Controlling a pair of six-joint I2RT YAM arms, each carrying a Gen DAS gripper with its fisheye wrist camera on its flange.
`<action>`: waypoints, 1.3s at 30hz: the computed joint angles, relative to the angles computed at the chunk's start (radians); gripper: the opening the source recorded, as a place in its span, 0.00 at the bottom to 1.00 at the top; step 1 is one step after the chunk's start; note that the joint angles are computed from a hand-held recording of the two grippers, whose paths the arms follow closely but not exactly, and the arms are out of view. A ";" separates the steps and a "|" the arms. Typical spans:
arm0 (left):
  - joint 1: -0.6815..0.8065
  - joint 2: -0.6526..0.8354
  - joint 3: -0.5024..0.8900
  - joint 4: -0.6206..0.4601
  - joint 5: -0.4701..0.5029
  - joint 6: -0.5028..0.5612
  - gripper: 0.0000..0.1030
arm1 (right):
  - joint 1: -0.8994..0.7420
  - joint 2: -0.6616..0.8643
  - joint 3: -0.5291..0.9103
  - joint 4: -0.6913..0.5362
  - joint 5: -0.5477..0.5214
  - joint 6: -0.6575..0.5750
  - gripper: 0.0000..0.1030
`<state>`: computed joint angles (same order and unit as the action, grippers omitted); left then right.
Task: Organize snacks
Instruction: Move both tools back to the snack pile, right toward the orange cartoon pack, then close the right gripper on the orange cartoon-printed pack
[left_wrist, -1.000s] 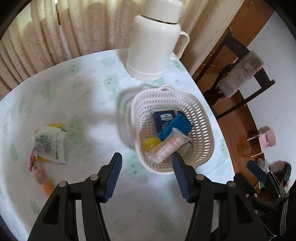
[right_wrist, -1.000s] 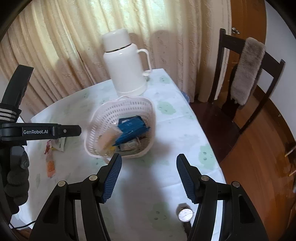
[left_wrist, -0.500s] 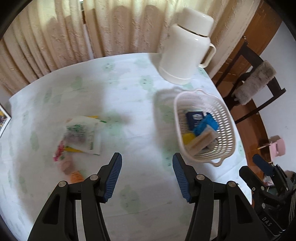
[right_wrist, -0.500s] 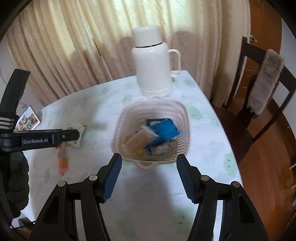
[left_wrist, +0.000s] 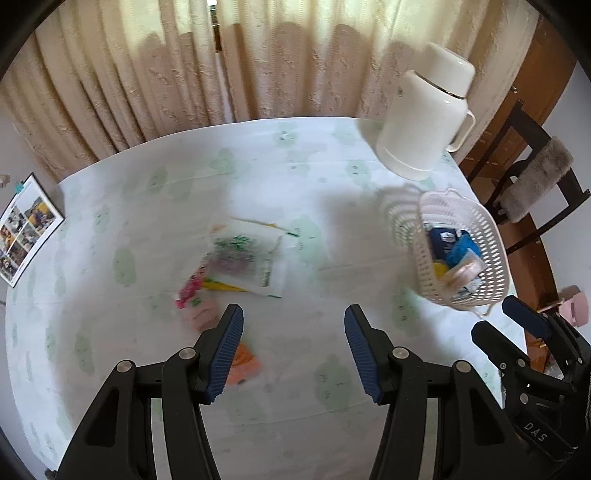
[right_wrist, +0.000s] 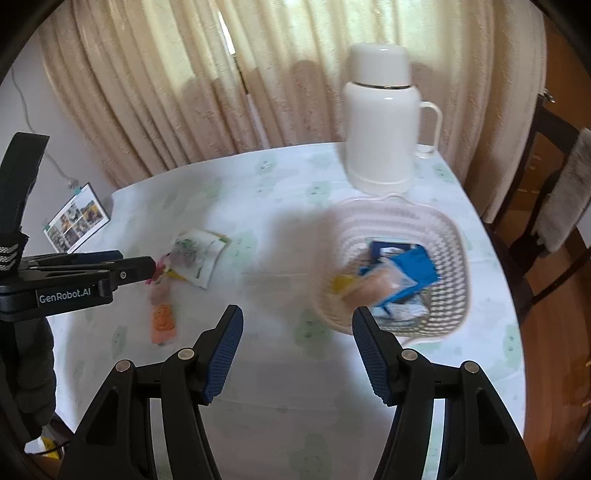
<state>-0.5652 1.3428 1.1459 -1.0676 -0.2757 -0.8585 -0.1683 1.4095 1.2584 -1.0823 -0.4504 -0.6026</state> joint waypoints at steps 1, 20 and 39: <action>0.006 -0.013 -0.012 -0.002 0.000 0.002 0.52 | 0.018 -0.006 -0.008 0.003 0.004 0.010 0.61; 0.455 -0.312 -0.329 -0.018 0.175 0.210 0.52 | 0.348 -0.008 -0.186 0.118 0.077 0.218 0.61; 0.916 -0.394 -0.461 -0.004 0.301 0.571 0.52 | 0.854 0.222 -0.272 0.412 0.218 0.458 0.61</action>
